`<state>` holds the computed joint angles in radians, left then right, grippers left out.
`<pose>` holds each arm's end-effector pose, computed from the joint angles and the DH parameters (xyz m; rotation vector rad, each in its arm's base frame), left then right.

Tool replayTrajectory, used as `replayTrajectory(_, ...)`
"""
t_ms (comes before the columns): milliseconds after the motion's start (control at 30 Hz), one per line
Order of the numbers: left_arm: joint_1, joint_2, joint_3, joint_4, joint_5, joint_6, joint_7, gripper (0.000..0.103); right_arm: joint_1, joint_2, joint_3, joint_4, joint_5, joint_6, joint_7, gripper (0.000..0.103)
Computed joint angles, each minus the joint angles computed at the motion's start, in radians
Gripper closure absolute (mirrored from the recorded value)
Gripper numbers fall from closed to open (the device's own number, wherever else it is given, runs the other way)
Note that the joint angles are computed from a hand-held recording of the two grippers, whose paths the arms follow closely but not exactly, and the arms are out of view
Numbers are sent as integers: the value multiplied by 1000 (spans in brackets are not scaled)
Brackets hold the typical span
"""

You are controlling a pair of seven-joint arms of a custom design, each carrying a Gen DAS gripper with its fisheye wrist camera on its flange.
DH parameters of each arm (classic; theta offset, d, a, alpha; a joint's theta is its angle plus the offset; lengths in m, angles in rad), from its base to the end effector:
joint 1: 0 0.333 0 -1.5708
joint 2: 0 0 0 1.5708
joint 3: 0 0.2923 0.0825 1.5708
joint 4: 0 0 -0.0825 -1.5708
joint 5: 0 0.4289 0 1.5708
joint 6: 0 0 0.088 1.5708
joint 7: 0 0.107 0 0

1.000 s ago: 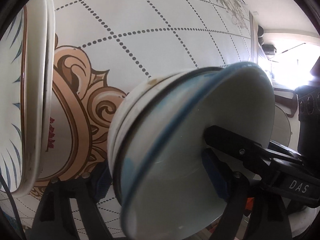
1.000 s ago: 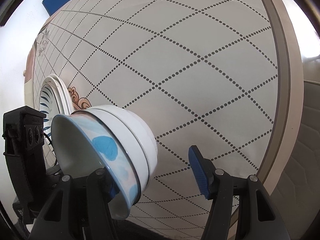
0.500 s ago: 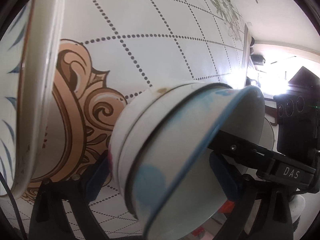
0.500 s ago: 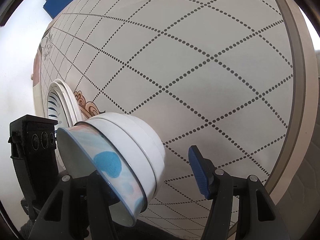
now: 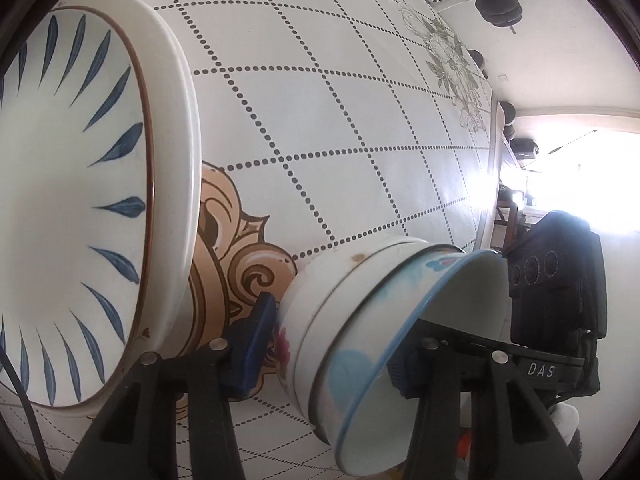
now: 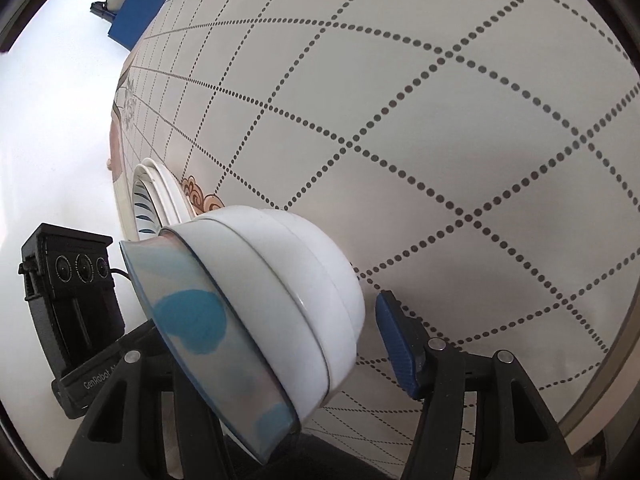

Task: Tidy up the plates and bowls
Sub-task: 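Grasp the nested bowl stack rim with both tools and lift it, then carry the nested bowl stack with both tools over the plate stack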

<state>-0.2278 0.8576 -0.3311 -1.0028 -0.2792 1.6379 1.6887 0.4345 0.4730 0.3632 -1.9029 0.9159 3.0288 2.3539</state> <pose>0.6838 -0.3630 0.3271 1.2729 -2.2595 0.1888 0.5254 0.4327 0.2610 -0.7485 2.3871 0.6949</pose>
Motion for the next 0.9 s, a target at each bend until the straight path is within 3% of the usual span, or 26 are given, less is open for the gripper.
replayTrajectory(33, -1, 0, 0, 0, 3, 1, 7, 55, -24, 12, 38, 2, 41, 42, -41, 42)
replayTrajectory(167, -18, 47, 3, 82, 18, -28, 10, 55, -54, 38, 86, 14, 69, 97, -109, 46)
replayTrajectory(333, -27, 19, 5, 48, 33, -2, 28, 55, 32, 31, -22, 29, -45, 46, -14, 46)
replayTrajectory(567, -45, -21, 8, -6, 65, 43, 51, 55, -41, 41, 69, 12, -8, 117, -56, 47)
replayTrajectory(733, -42, -37, 9, -29, 69, 51, 63, 55, -20, 16, 45, -13, -33, 114, -20, 48)
replayTrajectory(833, -42, -46, 6, -44, 68, 64, 73, 56, 24, -2, -11, -23, -81, 92, 27, 49)
replayTrajectory(900, -43, -52, 6, -53, 70, 71, 79, 57, 29, -20, -18, -43, -94, 93, 40, 49)
